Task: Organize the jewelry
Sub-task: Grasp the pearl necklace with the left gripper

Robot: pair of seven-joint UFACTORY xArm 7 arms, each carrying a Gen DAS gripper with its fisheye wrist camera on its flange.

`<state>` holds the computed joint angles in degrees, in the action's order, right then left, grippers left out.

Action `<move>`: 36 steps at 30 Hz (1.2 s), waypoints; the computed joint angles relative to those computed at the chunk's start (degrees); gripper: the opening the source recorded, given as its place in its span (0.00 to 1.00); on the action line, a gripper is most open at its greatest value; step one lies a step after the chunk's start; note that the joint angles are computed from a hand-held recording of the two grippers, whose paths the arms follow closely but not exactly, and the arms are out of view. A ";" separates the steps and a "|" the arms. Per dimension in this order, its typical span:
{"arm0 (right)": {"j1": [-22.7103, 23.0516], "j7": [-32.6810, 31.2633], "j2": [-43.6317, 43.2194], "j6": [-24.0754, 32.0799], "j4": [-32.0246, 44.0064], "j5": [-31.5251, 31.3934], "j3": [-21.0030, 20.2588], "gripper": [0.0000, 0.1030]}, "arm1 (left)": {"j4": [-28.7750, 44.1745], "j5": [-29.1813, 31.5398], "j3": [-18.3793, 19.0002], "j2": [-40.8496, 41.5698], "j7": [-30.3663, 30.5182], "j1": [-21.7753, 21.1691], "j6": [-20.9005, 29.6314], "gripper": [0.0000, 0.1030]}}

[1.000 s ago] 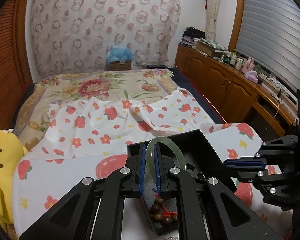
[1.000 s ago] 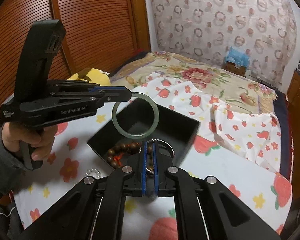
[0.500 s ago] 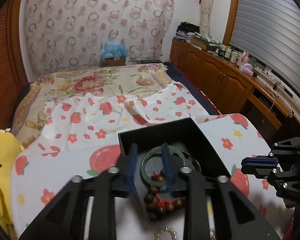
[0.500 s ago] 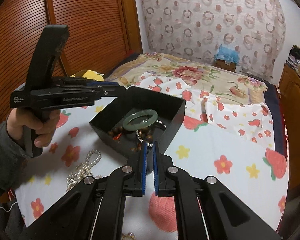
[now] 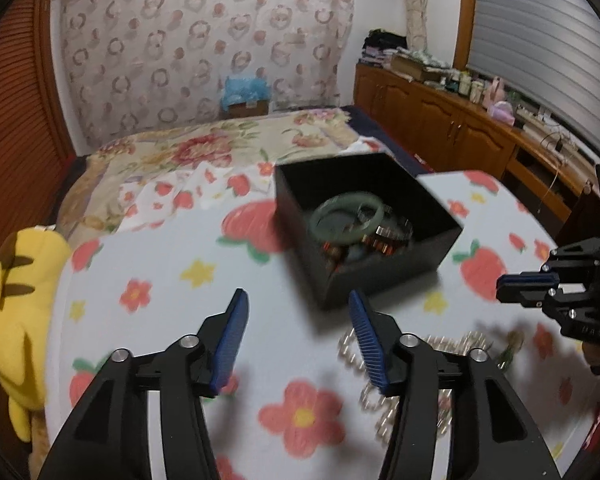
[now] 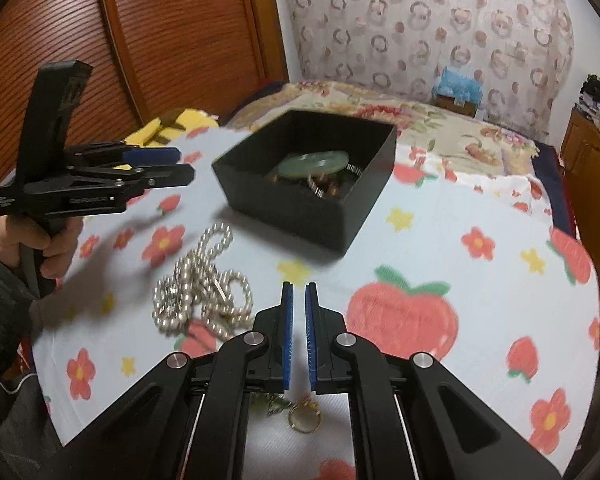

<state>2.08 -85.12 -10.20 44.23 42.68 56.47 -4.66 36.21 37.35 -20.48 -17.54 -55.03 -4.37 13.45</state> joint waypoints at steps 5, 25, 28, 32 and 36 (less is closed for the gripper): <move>0.19 0.25 0.31 0.35 -1.10 -0.32 0.39 0.15 | -3.12 -0.35 -0.34 -2.29 0.04 -0.58 1.66 0.62; 2.97 4.66 2.22 -7.78 -1.74 -7.14 2.96 0.13 | -4.81 -5.25 -0.21 -0.95 3.31 -4.39 0.80 0.63; 3.37 3.87 1.74 -8.41 -2.17 -7.63 2.86 0.09 | -4.98 -5.85 0.05 -0.83 3.85 -4.74 0.65 0.63; 3.50 3.01 1.33 -9.20 -2.46 -7.17 2.52 0.04 | -5.41 -7.76 0.82 -0.87 5.43 -5.56 -0.09 0.63; 3.36 1.45 0.55 -9.92 -2.14 -3.30 1.02 0.04 | -5.63 -9.43 1.22 -0.66 7.18 -6.30 -0.68 0.62</move>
